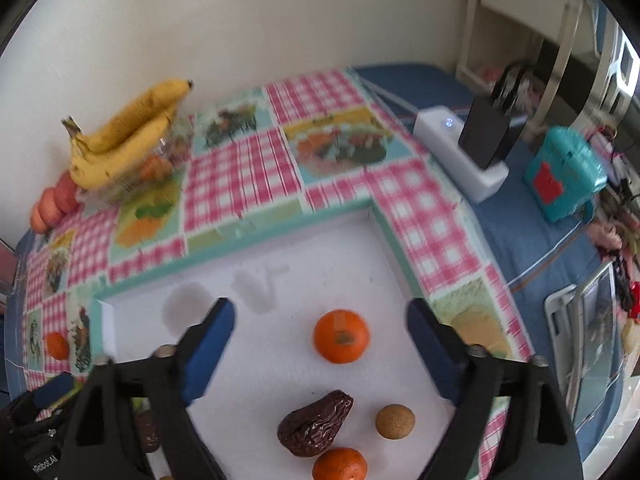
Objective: Organize fruits
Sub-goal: 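Open both grippers to drop the pear and tangerine into the tray, then move both open grippers back toward the last loose fruits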
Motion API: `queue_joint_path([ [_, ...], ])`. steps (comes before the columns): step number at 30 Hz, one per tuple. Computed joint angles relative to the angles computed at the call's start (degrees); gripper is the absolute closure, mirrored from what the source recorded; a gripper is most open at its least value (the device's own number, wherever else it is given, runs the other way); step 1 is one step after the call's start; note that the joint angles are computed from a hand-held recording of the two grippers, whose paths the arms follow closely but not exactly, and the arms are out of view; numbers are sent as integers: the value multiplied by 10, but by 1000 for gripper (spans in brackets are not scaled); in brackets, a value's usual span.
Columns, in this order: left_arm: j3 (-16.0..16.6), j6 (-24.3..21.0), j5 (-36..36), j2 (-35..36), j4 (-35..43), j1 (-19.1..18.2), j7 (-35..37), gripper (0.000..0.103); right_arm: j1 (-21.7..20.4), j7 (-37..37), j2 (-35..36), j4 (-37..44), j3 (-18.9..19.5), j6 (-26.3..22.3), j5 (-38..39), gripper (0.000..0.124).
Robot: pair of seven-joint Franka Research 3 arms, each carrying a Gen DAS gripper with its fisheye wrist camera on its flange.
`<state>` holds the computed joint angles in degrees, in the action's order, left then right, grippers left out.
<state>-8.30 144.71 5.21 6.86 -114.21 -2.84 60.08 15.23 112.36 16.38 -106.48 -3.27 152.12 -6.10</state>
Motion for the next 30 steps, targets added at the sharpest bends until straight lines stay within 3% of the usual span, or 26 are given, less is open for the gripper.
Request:
queue_joint_path([
  [6, 28, 15, 117, -48, -31, 14, -104, 0, 7, 24, -35, -26, -9, 55, -35, 33],
  [11, 37, -22, 181, -80, -54, 40, -139, 0, 2, 21, -52, -41, 1, 91, -29, 33],
  [14, 39, -45, 215, -93, -67, 53, -163, 0, -8, -14, -53, -44, 19, 103, 13, 33],
  [20, 47, -61, 236, -117, -95, 78, -176, 0, 20, 2, -43, -27, 9, 79, -14, 33],
  [30, 55, -91, 265, -133, -108, 107, -150, 0, 62, -12, -9, 27, 37, 33, -25, 33],
])
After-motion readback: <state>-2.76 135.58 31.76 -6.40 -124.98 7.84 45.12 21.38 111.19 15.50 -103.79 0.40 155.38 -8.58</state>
